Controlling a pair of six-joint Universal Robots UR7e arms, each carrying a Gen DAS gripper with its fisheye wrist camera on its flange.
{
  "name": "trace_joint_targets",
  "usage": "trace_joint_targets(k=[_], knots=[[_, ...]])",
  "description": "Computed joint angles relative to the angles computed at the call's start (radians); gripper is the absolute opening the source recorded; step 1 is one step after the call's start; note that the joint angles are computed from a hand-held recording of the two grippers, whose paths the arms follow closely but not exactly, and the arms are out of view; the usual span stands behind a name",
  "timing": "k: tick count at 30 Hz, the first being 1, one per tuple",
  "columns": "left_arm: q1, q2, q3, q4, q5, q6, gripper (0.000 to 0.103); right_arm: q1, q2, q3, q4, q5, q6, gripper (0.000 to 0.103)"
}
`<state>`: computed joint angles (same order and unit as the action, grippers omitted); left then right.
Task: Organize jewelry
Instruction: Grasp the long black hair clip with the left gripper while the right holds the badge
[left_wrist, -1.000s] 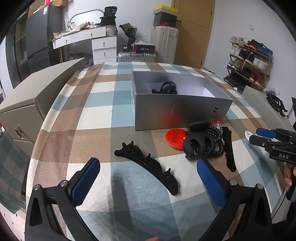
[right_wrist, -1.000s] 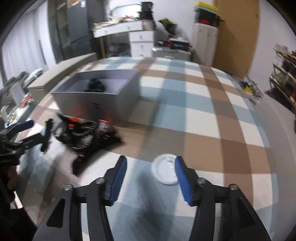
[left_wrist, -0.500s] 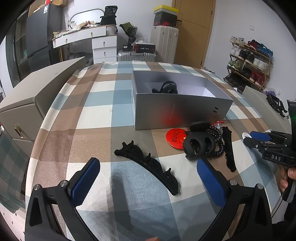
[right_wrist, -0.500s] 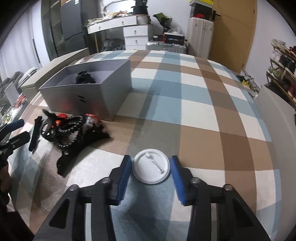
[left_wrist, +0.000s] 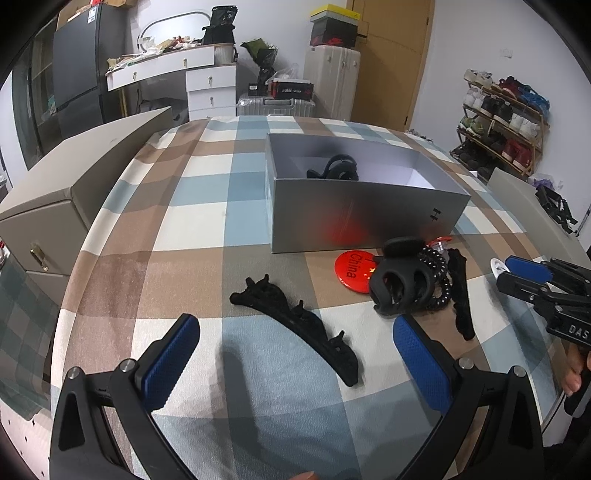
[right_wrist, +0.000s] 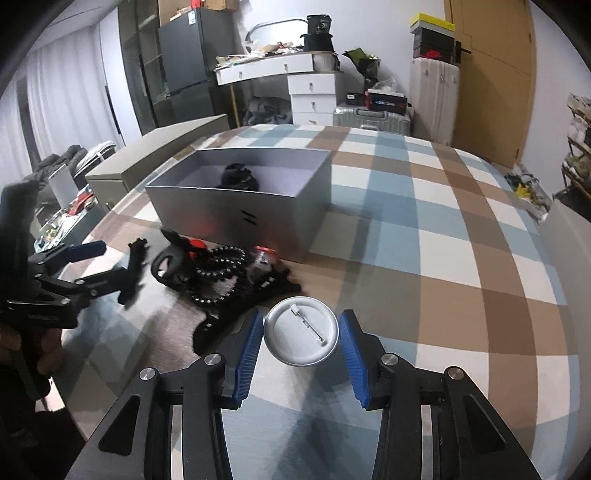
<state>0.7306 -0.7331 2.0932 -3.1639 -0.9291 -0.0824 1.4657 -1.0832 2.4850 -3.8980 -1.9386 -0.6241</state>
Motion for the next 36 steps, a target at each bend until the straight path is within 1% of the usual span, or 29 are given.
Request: trace_joint_targets(k=[4,7,8,10,15,17,18,20,21,22,23,24,25,26,29,36], knots=[[0.01,-0.007,-0.02,0.07,0.004,-0.068,0.102,0.007,0.004,-0.005,0.008,0.001,-0.005,0.042],[0.024,-0.014,-0.054,0.187,0.017,-0.164,0.101,0.017,0.006,-0.005,0.002,0.004,-0.009,0.042],[0.027,-0.016,-0.057,0.197,0.015,-0.174,0.101,0.022,0.007,-0.005,0.0,0.004,-0.009,0.042],[0.022,-0.018,-0.055,0.207,0.021,-0.174,0.101,0.025,0.007,-0.005,-0.002,0.007,-0.01,0.042],[-0.002,-0.01,-0.048,0.23,0.045,-0.148,0.091,0.038,0.011,-0.009,0.0,-0.001,-0.017,0.042],[-0.011,-0.004,-0.048,0.231,0.061,-0.135,0.082,0.042,0.013,-0.01,-0.003,-0.004,-0.018,0.042],[-0.017,-0.001,-0.048,0.235,0.074,-0.129,0.079,0.045,0.016,-0.012,-0.005,-0.006,-0.016,0.042],[-0.022,0.001,-0.042,0.217,0.077,-0.097,0.064,0.048,0.017,-0.012,-0.008,-0.008,-0.014,0.042],[-0.024,-0.002,-0.034,0.204,0.072,-0.085,0.06,0.052,0.019,-0.013,-0.011,-0.011,-0.015,0.042],[-0.022,-0.003,-0.032,0.194,0.069,-0.075,0.049,0.054,0.018,-0.012,-0.011,-0.013,-0.016,0.042],[-0.023,-0.007,-0.025,0.18,0.065,-0.062,0.036,0.056,0.017,-0.011,-0.012,-0.014,-0.017,0.042],[-0.023,-0.011,-0.018,0.169,0.062,-0.054,0.03,0.059,0.015,-0.011,-0.012,-0.015,-0.017,0.042],[-0.024,-0.015,-0.015,0.168,0.061,-0.054,0.02,0.061,0.015,-0.01,-0.013,-0.016,-0.018,0.042],[-0.02,-0.019,-0.015,0.169,0.058,-0.058,0.018,0.062,0.014,-0.009,-0.014,-0.015,-0.02,0.042],[-0.016,-0.027,-0.004,0.139,0.05,-0.062,0.017,0.062,0.013,-0.008,-0.02,-0.012,-0.021,0.042],[-0.022,-0.023,0.006,0.048,0.054,-0.014,0.016,0.058,0.013,-0.006,-0.02,0.0,-0.017,0.042]])
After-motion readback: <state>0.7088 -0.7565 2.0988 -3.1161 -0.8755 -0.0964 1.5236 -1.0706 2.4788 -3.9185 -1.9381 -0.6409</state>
